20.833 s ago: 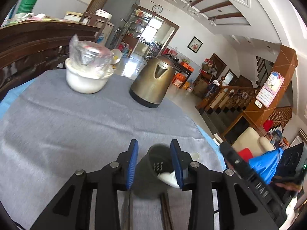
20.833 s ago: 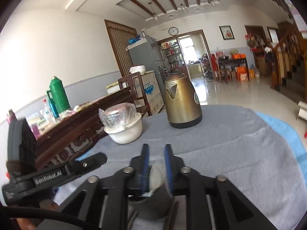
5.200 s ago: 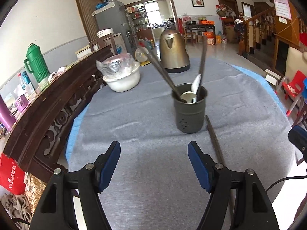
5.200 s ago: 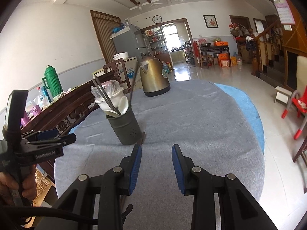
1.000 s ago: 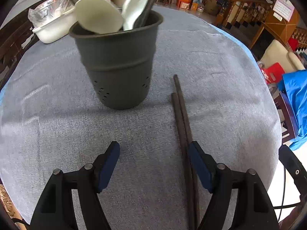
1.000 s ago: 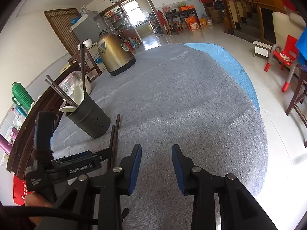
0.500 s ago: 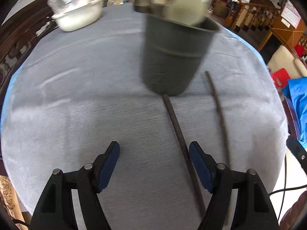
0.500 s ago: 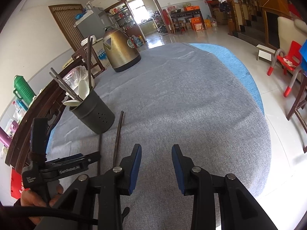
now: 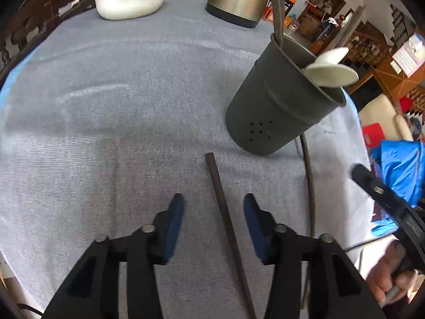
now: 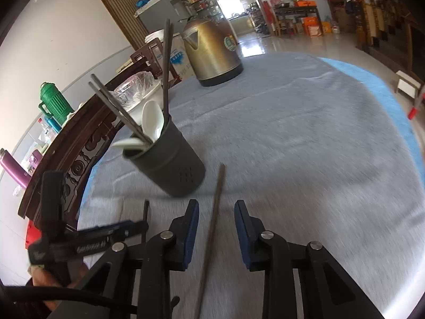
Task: Organize utensils
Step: 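Lower the right gripper onto the dark brown chopstick and close it, then lift the chopstick with the right gripper and lower it into the cup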
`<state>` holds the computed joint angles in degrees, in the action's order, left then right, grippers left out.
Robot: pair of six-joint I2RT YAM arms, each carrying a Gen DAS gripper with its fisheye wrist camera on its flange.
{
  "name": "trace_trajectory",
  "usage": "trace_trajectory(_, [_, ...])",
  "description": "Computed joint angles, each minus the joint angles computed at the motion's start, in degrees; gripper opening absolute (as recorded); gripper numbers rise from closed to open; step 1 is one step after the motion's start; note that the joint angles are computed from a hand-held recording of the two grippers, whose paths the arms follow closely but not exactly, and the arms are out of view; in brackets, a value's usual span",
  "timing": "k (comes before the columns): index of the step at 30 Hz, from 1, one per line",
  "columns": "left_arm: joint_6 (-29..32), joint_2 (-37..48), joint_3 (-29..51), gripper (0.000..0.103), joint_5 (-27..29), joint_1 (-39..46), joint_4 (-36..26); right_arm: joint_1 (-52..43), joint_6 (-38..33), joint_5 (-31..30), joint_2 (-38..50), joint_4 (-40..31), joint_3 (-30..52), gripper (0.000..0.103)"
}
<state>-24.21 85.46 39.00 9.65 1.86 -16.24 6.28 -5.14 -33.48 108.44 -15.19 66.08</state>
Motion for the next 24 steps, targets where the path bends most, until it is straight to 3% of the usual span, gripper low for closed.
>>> trace_trajectory(7, [0.46, 6.93, 7.21, 0.04, 3.25, 2.94, -2.19, 3.51, 1.19, 0.06, 10.67, -7.92, 13.24, 0.021])
trace_trajectory(13, [1.56, 11.68, 12.22, 0.04, 4.62, 5.37, -3.28, 5.36, 3.43, 5.13, 17.31, -13.92, 21.6, 0.02])
trace_trajectory(15, [1.7, 13.25, 13.87, 0.04, 4.25, 5.14, -3.24, 6.49, 3.45, 7.22, 18.93, -15.41, 23.74, 0.015])
trace_trajectory(16, [1.52, 13.92, 13.99, 0.038, 3.8, 4.71, -2.62, 6.89, 3.52, 8.19, 19.14, -14.99, 23.79, 0.01])
trace_trajectory(20, [2.08, 15.98, 15.44, 0.01, 1.75, 4.25, -2.15, 7.55, 3.32, 9.42, 19.25, -14.01, 23.79, 0.006])
trace_trajectory(24, [1.52, 16.84, 14.86, 0.009, 3.1, 4.72, 0.27, 6.67, 3.52, 8.33, 16.52, -9.84, 19.51, 0.006])
